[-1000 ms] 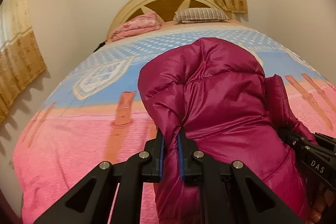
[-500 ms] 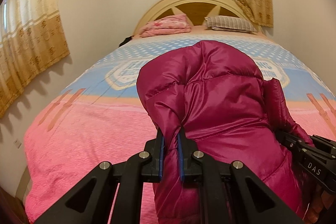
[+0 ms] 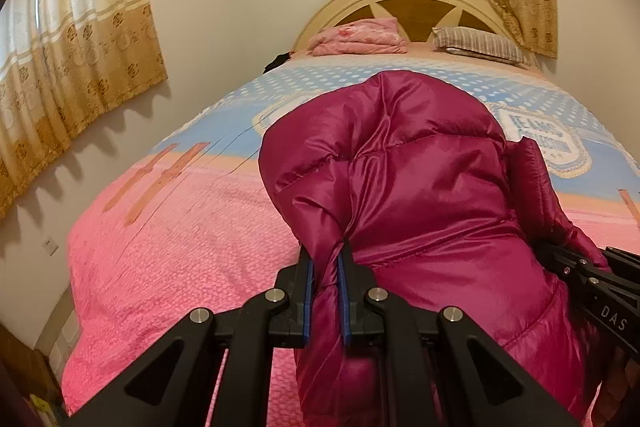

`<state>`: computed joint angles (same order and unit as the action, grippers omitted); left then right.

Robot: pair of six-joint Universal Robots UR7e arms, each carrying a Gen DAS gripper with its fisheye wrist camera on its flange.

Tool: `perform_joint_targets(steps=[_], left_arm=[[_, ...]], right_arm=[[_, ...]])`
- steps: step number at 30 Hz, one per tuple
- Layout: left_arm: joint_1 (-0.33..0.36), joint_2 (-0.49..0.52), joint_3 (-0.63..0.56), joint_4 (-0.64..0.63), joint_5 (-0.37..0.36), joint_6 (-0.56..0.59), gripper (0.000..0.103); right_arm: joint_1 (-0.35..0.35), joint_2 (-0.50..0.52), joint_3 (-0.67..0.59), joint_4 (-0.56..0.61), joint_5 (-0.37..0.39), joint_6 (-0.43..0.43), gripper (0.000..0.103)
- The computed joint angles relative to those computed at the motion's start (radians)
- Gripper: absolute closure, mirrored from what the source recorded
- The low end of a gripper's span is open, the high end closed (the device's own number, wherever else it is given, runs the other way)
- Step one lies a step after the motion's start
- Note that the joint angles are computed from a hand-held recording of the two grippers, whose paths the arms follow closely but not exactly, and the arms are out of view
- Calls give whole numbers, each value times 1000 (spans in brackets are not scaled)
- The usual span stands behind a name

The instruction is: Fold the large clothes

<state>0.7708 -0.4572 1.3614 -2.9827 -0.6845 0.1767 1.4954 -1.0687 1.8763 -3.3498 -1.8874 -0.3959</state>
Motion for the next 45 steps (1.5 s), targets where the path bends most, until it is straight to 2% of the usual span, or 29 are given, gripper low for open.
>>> perform_joint_targets(steps=[21, 40, 45], left_arm=[[73, 35, -48, 57, 17, -20, 93], [85, 68, -76, 47, 32, 11, 92], [85, 84, -86, 29, 45, 13, 89]], right_arm=[[7, 98, -94, 82, -31, 6, 85], [3, 119, -120, 106, -46, 11, 85], [5, 128, -126, 104, -58, 14, 84]])
